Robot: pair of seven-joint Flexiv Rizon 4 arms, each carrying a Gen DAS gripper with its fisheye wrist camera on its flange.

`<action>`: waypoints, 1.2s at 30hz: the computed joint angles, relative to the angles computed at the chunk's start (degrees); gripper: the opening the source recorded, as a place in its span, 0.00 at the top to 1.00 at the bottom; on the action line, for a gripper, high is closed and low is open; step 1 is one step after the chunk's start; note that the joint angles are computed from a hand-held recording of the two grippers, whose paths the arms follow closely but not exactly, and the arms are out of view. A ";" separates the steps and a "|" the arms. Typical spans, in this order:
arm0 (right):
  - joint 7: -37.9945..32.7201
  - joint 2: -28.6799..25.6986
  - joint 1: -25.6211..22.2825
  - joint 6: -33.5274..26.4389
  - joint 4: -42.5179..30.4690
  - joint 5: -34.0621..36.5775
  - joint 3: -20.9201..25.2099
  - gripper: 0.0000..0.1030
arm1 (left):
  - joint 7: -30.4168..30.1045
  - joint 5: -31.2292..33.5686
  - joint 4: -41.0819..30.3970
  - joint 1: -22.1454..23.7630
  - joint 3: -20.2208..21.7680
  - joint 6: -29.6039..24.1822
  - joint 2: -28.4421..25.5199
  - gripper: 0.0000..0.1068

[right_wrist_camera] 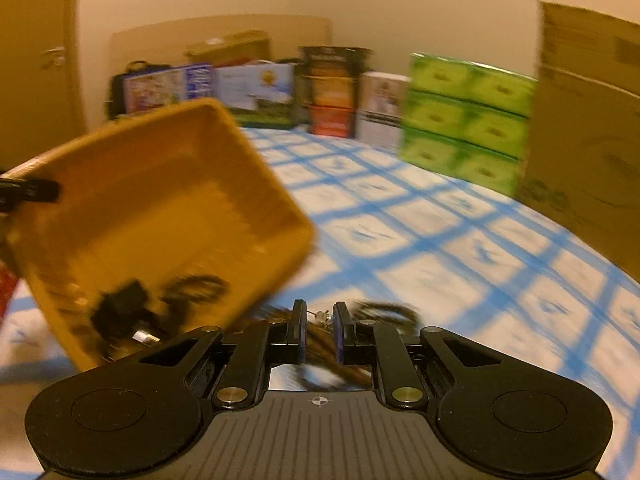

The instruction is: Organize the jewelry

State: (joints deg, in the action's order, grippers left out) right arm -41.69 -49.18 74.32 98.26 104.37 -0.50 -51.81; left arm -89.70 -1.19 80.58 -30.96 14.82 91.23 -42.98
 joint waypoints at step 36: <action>1.51 0.64 -4.18 1.92 -3.31 2.28 6.42 0.46 | 0.05 0.24 -0.56 0.48 -0.77 -0.44 0.11 0.94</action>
State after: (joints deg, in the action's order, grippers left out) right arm -40.18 -48.53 70.14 100.18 101.07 1.78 -45.40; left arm -89.65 -0.95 80.01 -30.48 14.05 90.79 -42.86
